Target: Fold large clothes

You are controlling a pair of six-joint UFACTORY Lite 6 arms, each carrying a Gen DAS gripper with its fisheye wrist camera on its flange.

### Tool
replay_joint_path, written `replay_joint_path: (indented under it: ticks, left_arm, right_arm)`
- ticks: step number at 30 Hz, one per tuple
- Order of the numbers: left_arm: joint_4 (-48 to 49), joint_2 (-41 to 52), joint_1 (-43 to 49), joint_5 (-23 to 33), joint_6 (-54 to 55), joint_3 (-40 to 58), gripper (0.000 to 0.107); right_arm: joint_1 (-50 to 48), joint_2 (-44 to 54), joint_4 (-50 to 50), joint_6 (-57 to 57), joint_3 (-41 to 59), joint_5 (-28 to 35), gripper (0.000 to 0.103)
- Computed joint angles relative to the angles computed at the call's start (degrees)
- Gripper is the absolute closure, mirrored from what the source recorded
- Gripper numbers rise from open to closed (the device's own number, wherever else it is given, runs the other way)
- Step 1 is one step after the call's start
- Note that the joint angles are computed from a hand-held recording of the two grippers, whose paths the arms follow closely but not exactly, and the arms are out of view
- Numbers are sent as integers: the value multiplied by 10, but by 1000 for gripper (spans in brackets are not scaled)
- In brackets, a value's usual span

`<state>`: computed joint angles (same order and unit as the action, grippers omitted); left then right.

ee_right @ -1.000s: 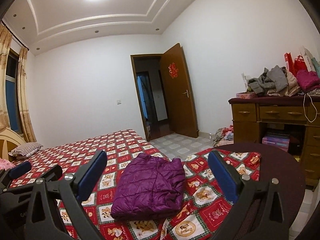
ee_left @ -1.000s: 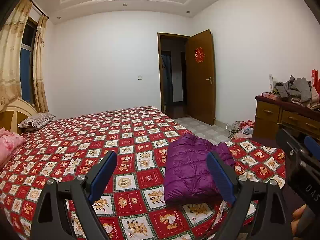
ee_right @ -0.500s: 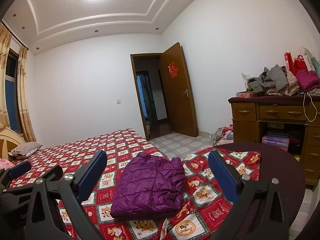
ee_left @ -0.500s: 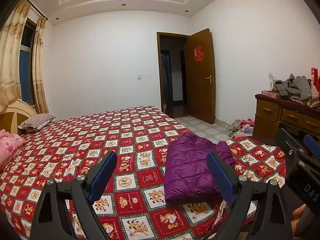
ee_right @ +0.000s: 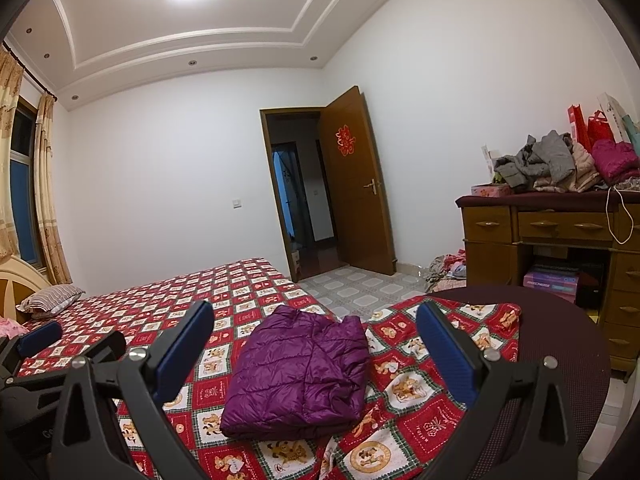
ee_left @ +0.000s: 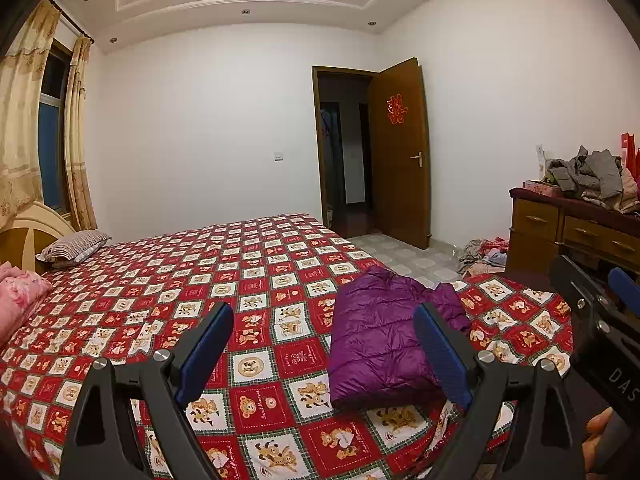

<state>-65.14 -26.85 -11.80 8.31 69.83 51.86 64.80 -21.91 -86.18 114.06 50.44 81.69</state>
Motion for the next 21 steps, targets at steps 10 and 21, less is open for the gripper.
replay_joint_path:
  ticks: [10, 21]
  left_arm:
    - [0, 5, 5, 2, 4, 4, 15]
    - [-39, 6, -3, -15, 43, -1, 15]
  right_arm:
    - [0, 0, 0, 0, 0, 0, 0]
    - [-4, -3, -1, -2, -1, -4, 0]
